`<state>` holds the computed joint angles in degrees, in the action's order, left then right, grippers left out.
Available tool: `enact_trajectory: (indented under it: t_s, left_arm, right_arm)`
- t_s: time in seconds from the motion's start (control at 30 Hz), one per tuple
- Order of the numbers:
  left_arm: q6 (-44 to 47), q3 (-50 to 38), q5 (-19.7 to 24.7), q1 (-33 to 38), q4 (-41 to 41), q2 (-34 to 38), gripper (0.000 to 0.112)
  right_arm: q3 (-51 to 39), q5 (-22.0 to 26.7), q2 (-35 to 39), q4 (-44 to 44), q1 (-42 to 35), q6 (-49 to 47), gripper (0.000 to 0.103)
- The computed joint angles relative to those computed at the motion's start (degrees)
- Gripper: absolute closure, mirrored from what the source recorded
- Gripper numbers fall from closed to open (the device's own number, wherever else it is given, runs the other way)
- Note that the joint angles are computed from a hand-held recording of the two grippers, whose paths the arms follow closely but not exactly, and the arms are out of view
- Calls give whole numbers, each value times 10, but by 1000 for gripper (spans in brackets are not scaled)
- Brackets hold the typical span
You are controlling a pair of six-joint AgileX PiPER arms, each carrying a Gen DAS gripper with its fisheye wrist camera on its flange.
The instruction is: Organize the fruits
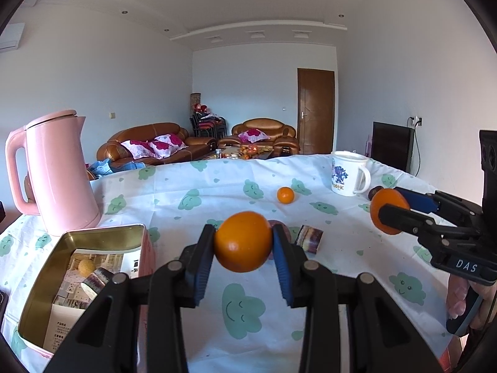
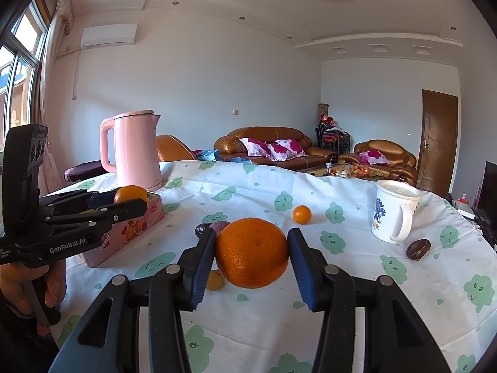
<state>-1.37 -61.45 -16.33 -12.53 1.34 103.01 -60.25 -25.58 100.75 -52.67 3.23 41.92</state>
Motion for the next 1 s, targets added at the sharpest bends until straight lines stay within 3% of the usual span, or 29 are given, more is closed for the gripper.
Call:
enact_trajectory:
  t_s: [1.0]
  left_arm:
    - [89,51,-83,-8,-110,-22,74]
  right_arm:
    - [69,-76,-28,138,-4,-146,54]
